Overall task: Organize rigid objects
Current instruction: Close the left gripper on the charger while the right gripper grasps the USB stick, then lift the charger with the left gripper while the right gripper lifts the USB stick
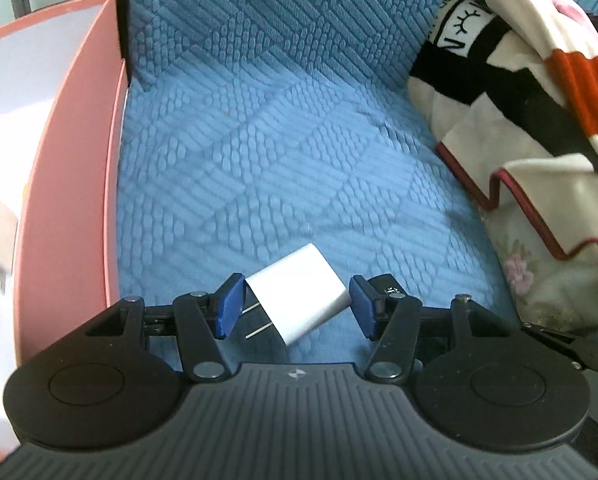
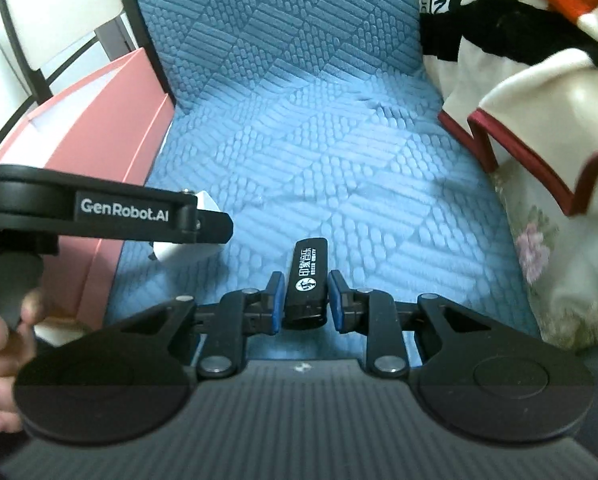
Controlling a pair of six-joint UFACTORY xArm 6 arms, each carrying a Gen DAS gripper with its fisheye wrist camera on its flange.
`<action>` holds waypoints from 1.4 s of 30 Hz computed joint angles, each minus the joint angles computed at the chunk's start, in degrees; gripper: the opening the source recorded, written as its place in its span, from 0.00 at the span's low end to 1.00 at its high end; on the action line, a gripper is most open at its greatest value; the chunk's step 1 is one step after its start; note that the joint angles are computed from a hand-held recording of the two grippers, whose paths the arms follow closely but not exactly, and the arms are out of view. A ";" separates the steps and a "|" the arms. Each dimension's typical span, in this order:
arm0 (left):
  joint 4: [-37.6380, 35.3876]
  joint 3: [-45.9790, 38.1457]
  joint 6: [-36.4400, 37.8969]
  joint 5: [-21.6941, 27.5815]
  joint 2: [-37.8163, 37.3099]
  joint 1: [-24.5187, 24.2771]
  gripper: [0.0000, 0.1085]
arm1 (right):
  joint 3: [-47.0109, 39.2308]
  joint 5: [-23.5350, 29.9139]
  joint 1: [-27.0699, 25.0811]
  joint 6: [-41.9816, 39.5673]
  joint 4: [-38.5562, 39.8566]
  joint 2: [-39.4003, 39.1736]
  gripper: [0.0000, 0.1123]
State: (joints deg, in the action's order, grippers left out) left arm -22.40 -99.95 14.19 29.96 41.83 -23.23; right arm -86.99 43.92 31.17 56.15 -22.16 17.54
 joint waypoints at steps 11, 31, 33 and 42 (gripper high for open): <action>-2.20 5.79 0.33 -1.31 -3.87 -0.29 0.58 | 3.44 -0.89 0.85 1.38 -0.87 -0.94 0.26; 0.46 5.30 -2.45 -4.63 -3.40 -0.43 0.58 | -0.91 1.58 0.50 1.41 -5.60 1.91 0.24; 0.73 6.40 -2.21 -5.95 -3.94 -0.53 0.58 | -0.36 0.82 0.38 1.94 -6.32 0.95 0.24; -0.79 9.01 -1.74 -7.46 -6.57 -0.79 0.58 | 0.96 -0.18 -0.26 1.67 -7.17 -2.21 0.11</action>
State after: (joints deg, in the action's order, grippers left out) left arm -23.19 -90.94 12.45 22.50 35.25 -24.02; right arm -86.03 43.74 30.91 57.82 -29.33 15.34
